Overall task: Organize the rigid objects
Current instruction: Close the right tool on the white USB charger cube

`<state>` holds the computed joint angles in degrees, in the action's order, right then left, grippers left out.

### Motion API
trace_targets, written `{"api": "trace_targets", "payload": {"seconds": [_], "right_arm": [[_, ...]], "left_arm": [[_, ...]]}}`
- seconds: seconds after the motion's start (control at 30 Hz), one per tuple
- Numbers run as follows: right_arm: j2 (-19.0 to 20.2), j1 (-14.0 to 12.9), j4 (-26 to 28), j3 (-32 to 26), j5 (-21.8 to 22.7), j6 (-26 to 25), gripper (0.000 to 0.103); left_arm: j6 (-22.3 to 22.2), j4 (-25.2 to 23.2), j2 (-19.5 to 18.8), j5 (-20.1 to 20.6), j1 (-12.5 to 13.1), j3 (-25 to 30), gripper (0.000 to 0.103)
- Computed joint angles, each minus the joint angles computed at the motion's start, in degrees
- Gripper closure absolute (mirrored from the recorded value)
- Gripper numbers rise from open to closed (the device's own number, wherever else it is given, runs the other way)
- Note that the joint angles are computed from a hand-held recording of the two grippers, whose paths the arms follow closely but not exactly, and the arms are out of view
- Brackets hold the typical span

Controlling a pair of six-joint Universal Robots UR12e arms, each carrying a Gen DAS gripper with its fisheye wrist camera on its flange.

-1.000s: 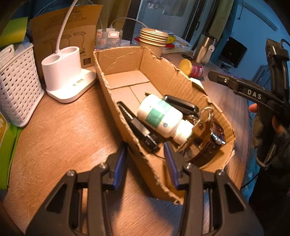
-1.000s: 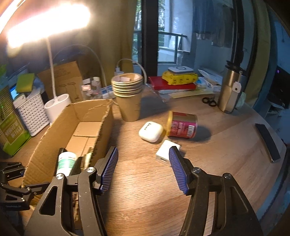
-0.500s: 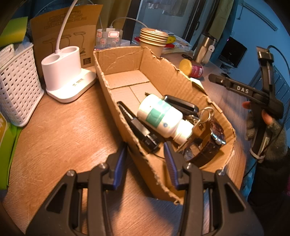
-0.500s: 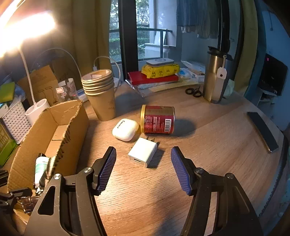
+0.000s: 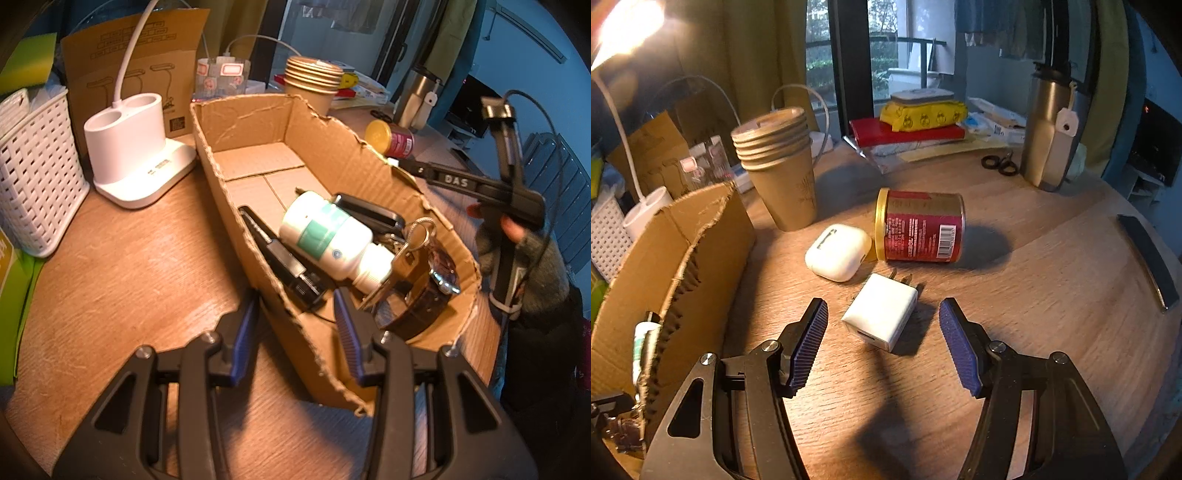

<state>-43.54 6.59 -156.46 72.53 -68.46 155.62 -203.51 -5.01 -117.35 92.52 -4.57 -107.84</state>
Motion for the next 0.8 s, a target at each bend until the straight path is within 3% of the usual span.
{"api": "trace_targets", "payload": {"seconds": [0.4, 0.63, 0.8], "right_arm": [[1.69, 0.95, 4.53, -3.03, -3.28, -1.90, 0.037], [2.09, 0.88, 6.30, -3.97, -3.31, -1.39, 0.054], [2.14, 0.96, 5.89, -3.92, -3.56, -1.62, 0.056]], "left_arm": [[-0.01, 0.00, 0.00, 0.01, 0.00, 0.01, 0.059], [-0.02, 0.04, 0.01, -0.02, 0.02, -0.02, 0.059], [0.01, 0.05, 0.00, 0.01, 0.02, -0.02, 0.059]]}}
